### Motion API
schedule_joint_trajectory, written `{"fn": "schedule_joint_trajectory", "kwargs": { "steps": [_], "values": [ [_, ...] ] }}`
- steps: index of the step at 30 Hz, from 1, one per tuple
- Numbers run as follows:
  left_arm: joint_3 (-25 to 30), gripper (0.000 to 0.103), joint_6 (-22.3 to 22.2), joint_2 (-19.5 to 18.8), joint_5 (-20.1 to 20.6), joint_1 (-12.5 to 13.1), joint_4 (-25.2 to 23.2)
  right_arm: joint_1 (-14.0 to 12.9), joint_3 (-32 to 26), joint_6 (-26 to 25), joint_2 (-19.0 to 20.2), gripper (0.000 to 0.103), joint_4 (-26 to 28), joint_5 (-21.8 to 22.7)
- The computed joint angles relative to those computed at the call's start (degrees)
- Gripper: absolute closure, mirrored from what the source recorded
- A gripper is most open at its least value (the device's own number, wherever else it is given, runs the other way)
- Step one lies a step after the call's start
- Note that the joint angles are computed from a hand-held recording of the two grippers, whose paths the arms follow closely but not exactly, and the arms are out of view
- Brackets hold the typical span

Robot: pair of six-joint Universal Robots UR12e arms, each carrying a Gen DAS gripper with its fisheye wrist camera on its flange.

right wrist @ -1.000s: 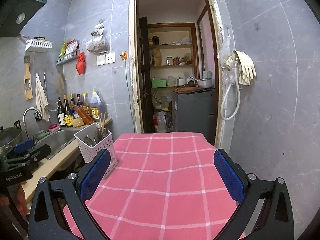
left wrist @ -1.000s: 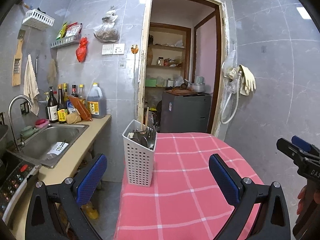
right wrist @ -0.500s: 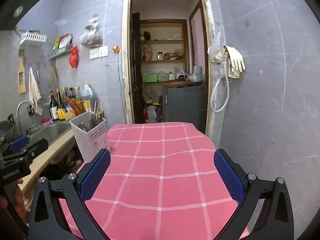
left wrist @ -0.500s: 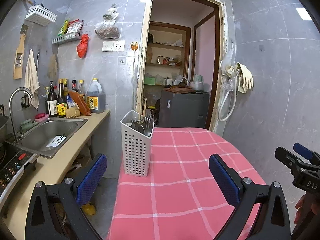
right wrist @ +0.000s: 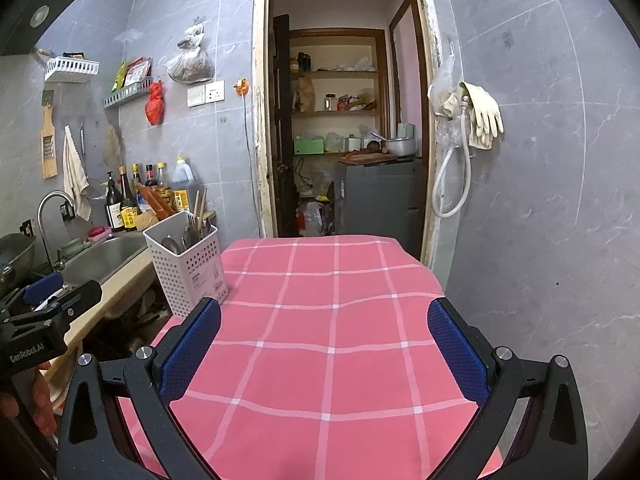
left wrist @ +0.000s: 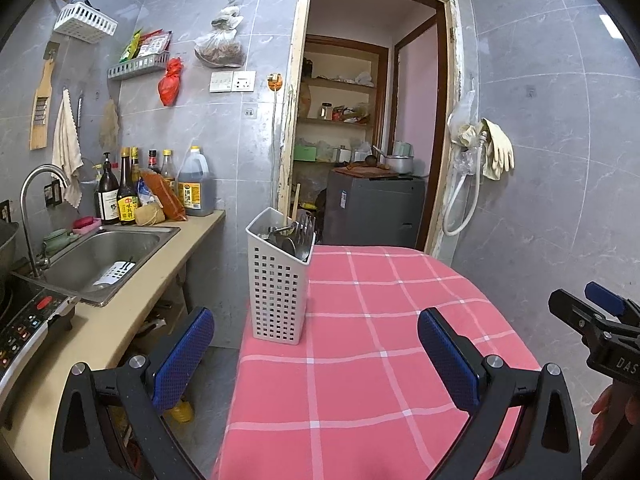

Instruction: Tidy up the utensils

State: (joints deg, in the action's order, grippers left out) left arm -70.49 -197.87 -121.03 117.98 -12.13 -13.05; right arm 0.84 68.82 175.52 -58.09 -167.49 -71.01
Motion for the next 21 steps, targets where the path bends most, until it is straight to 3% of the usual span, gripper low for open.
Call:
{"fn": "schedule_joint_trajectory", "kwargs": {
  "steps": [21],
  "values": [
    [0.10, 0.000, 0.46, -0.02, -0.31, 0.03, -0.69, 0.33, 0.89, 0.47, -0.33, 0.001, 0.17, 0.05]
  ]
}}
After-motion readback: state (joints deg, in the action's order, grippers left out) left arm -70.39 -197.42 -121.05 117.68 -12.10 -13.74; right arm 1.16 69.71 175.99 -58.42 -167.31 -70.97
